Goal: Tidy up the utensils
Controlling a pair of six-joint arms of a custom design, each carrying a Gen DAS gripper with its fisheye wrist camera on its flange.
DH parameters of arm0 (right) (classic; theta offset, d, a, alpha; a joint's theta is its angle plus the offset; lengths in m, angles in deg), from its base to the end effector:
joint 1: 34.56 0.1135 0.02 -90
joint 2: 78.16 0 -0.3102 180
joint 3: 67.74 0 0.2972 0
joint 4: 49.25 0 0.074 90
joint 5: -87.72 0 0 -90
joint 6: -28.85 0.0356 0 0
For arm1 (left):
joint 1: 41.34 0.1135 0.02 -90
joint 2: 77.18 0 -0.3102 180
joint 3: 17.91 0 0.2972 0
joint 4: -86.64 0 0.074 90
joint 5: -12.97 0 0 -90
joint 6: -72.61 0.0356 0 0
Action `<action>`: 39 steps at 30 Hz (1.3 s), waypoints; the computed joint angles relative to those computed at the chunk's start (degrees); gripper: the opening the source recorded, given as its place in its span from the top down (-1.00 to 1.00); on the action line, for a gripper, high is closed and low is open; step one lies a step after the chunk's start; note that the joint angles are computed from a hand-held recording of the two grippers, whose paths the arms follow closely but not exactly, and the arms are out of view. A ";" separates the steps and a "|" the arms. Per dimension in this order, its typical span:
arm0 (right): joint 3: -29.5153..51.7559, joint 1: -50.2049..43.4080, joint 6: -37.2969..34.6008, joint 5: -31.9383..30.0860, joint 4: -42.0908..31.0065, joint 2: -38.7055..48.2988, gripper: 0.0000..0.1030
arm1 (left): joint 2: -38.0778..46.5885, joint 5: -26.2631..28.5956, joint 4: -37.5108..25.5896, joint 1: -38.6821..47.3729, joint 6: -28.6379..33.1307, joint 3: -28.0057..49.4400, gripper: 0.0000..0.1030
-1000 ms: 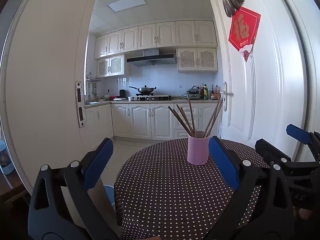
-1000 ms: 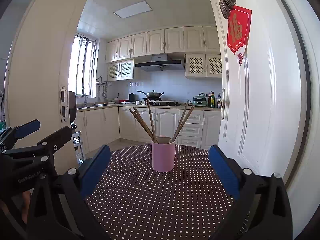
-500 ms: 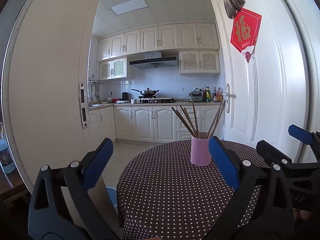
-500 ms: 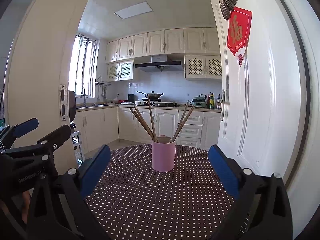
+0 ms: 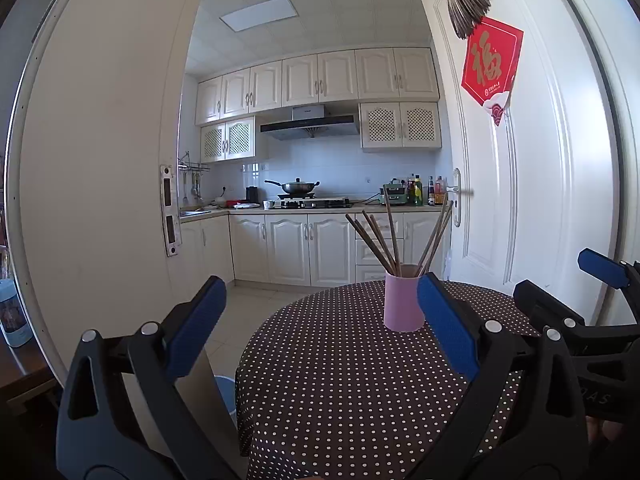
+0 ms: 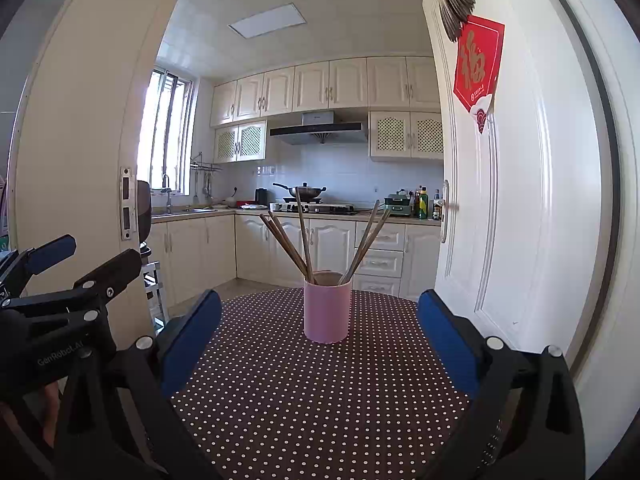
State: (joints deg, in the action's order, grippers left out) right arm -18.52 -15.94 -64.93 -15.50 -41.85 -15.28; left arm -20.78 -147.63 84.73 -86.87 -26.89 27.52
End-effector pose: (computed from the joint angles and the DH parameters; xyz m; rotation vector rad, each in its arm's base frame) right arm 0.2584 0.0956 0.3076 -0.4983 1.6169 0.3882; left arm 0.1807 -0.1362 0.2962 -0.3285 1.6254 0.3750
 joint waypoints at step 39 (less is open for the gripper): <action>-0.73 1.13 -0.23 1.25 1.24 0.23 -0.84 | -0.15 1.09 2.28 1.15 1.15 -1.31 -0.83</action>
State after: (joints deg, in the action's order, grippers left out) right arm -19.26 -14.81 -65.16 -14.26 -40.61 -15.05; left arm -20.92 -146.54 87.01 -85.71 -25.74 26.21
